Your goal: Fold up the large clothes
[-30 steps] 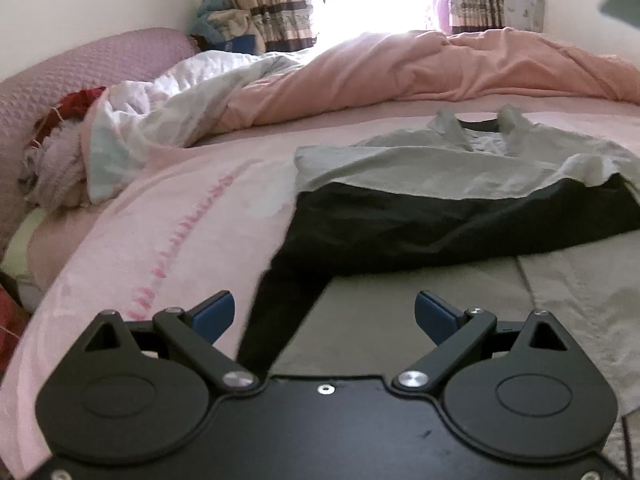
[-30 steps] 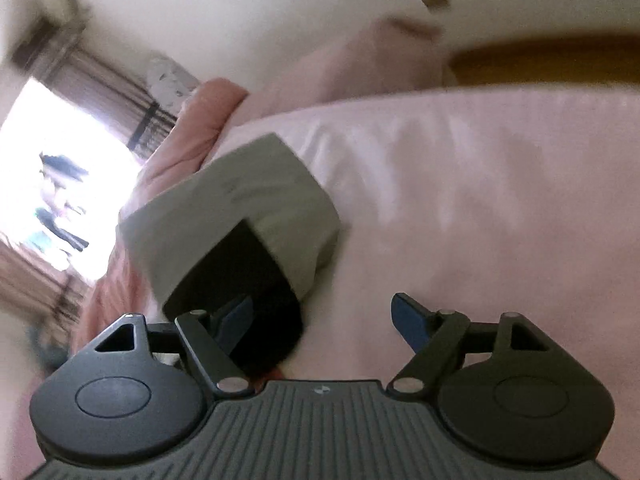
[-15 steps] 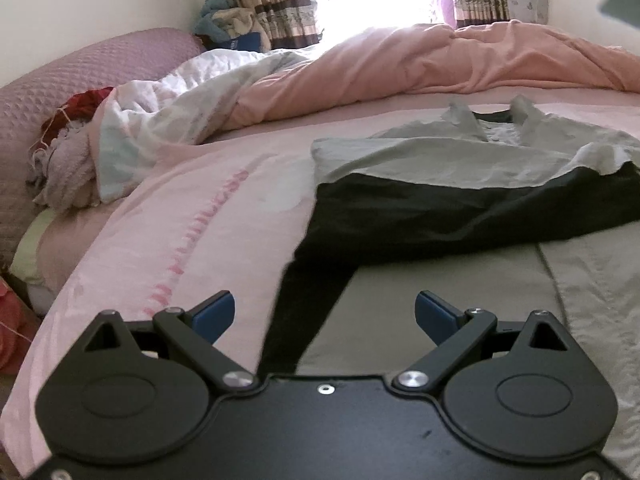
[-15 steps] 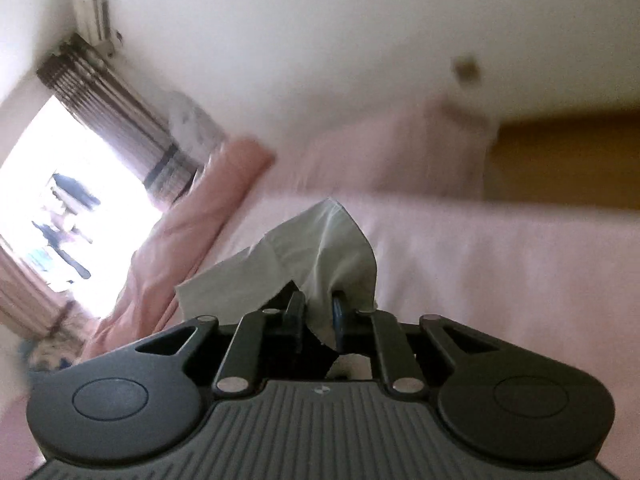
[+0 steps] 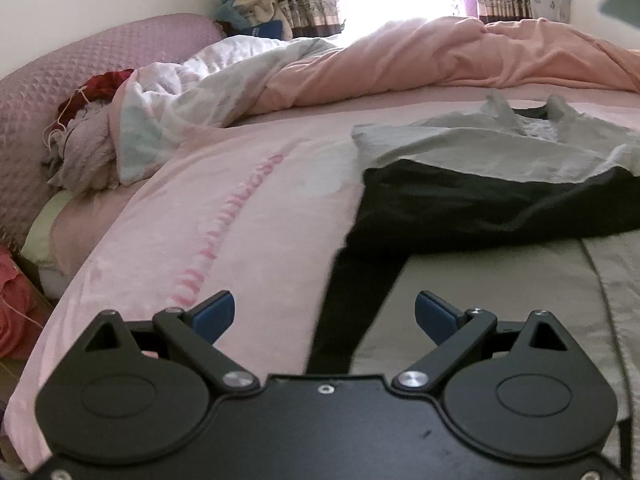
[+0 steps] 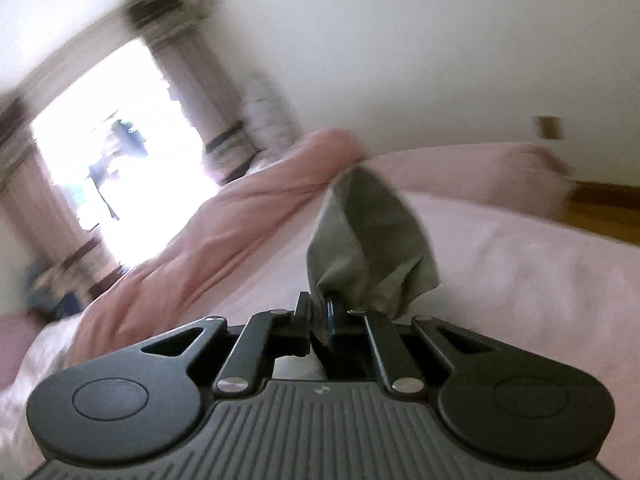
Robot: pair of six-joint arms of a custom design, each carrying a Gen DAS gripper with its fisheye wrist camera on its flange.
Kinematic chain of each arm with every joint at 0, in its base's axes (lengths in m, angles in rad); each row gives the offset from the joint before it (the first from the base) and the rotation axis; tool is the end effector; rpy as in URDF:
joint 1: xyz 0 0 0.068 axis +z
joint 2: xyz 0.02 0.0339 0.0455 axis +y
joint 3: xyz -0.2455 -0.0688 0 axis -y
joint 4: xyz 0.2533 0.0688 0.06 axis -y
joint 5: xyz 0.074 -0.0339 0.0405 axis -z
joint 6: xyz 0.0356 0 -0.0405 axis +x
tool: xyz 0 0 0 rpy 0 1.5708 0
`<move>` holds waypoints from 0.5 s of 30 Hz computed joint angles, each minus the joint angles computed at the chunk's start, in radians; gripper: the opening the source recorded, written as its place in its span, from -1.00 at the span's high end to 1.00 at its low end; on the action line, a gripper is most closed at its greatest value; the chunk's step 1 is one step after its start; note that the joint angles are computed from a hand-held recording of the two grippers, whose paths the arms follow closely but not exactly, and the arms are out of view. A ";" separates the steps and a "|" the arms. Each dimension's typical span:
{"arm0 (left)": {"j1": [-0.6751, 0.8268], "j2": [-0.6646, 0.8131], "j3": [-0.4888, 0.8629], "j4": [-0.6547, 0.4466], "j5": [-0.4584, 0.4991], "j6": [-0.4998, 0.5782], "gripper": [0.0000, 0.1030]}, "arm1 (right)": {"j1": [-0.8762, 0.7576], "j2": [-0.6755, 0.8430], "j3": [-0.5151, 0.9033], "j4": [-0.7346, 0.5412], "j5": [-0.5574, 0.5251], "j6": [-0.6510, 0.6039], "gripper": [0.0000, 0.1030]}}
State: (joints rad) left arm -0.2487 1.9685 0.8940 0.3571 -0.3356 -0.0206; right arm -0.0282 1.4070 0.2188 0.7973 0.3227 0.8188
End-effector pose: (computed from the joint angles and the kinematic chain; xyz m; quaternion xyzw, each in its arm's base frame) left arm 0.3611 -0.0796 0.0749 0.0335 0.8996 0.0959 0.4248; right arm 0.2294 -0.0178 0.1021 0.4185 0.7110 0.0882 0.5582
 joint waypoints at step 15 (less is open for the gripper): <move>0.190 0.258 0.321 -0.043 0.285 0.090 -0.91 | 0.633 0.623 0.941 -0.446 0.338 -0.067 0.89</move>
